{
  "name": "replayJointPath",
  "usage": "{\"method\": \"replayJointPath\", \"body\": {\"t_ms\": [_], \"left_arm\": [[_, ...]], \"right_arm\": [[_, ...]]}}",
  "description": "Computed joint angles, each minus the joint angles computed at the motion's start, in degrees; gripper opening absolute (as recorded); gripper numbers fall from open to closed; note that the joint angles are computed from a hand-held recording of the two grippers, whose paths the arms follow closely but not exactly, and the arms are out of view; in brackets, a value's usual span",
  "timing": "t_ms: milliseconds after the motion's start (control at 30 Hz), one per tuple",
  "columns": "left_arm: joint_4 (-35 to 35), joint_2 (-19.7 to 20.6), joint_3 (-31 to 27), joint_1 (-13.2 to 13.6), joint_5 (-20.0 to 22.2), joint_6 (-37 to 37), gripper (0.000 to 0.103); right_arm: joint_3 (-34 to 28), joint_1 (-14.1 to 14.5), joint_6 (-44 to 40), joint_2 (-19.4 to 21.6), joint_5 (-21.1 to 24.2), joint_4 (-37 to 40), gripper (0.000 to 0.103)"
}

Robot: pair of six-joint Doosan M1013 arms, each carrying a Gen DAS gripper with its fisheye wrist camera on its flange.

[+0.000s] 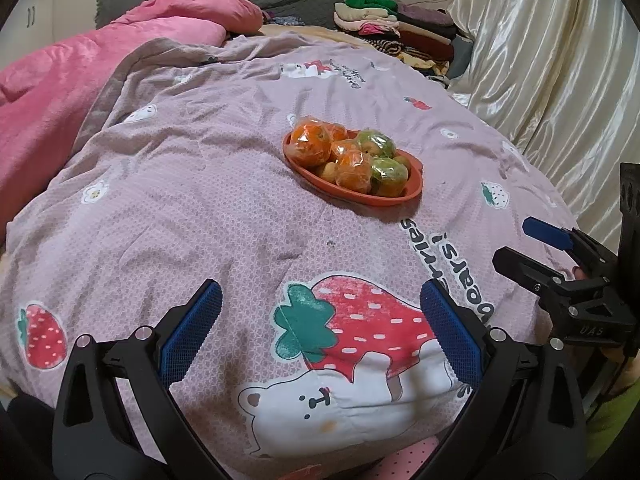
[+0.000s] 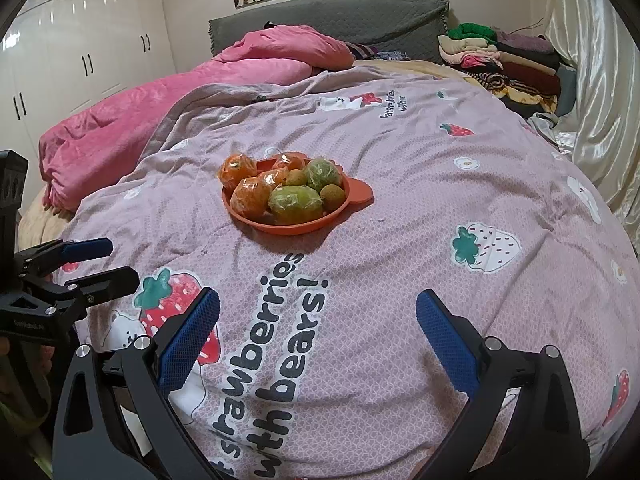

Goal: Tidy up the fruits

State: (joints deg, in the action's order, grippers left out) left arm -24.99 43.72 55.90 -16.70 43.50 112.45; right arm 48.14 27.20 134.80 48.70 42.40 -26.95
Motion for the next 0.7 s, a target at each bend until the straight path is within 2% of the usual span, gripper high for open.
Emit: {"method": "replayJointPath", "body": {"t_ms": [700], "left_arm": [[3.3,0.0,-0.2,-0.4,-0.6,-2.5,0.093]], "right_arm": [[-0.3,-0.1,0.0,0.1,0.5,0.5,0.098]]}}
